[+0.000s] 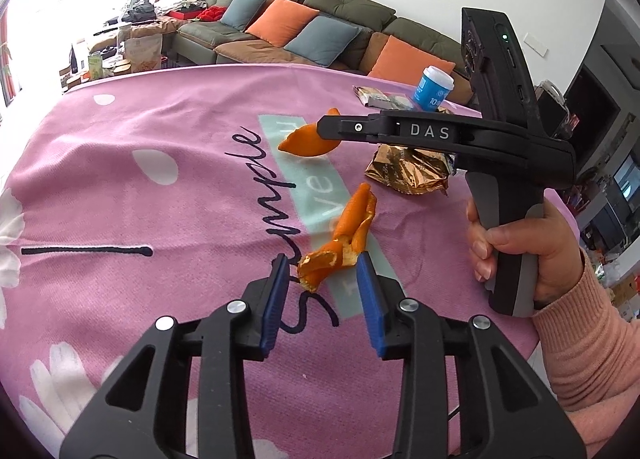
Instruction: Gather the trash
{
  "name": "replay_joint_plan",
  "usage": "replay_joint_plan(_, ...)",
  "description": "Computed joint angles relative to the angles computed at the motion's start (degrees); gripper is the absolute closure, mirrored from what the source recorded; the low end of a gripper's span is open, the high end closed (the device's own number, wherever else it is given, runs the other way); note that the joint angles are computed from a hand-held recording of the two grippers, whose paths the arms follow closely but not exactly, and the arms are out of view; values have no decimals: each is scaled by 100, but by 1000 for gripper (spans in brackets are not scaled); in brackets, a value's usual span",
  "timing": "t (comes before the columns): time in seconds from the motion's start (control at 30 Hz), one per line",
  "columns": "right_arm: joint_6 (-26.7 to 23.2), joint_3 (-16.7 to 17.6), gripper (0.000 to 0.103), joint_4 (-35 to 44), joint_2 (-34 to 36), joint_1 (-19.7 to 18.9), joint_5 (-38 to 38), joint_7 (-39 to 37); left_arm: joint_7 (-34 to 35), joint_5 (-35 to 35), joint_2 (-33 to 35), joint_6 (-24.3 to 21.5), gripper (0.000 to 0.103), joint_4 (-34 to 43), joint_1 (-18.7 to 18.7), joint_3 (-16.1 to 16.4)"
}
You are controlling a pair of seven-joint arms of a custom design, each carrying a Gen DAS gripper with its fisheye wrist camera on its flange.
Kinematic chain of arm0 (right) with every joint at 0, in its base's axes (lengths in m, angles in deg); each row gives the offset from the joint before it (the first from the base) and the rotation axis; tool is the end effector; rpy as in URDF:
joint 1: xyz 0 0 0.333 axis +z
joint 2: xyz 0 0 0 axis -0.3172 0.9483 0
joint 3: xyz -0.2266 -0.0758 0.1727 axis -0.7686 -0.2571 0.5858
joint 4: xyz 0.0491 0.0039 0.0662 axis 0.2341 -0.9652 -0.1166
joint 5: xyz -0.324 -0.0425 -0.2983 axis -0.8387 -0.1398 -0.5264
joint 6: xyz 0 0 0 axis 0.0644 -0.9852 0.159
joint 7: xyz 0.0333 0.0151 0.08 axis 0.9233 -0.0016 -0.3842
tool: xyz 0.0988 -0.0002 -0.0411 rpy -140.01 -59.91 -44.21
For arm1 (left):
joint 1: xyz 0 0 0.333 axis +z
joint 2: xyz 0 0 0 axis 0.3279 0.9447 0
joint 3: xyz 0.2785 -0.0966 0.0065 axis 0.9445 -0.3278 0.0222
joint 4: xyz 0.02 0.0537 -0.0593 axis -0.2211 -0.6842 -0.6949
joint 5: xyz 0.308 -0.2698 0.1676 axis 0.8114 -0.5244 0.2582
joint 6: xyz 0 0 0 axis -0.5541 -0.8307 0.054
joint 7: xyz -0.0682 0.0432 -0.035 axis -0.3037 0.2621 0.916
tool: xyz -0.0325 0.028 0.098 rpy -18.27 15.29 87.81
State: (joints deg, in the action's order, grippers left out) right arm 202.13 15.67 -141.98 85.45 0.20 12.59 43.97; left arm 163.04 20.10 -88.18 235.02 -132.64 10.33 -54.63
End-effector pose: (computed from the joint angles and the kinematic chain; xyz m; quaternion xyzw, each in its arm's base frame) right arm 0.7332 0.3220 0.4871 -0.7391 0.5257 -0.0312 0.4199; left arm 0.6186 -0.2016 0.4964 -0.5696 0.7314 -0.3633 0.0930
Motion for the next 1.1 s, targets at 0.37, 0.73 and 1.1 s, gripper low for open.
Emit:
replay_joint_plan(0.37,298,224,76,-665,-516,-185,705,-592,-11,34,101,-147,86,109,-11,-8)
replay_joint_plan(0.73,408,345,76,-1128,-909,-230,1440,-1196,208,-284,-327,173,91,-355,-14,12)
replay_joint_plan(1.1,308,375,76,-1266,-1033,-184,1838,-1490,269,-581,-928,440,91,-1031,27,118)
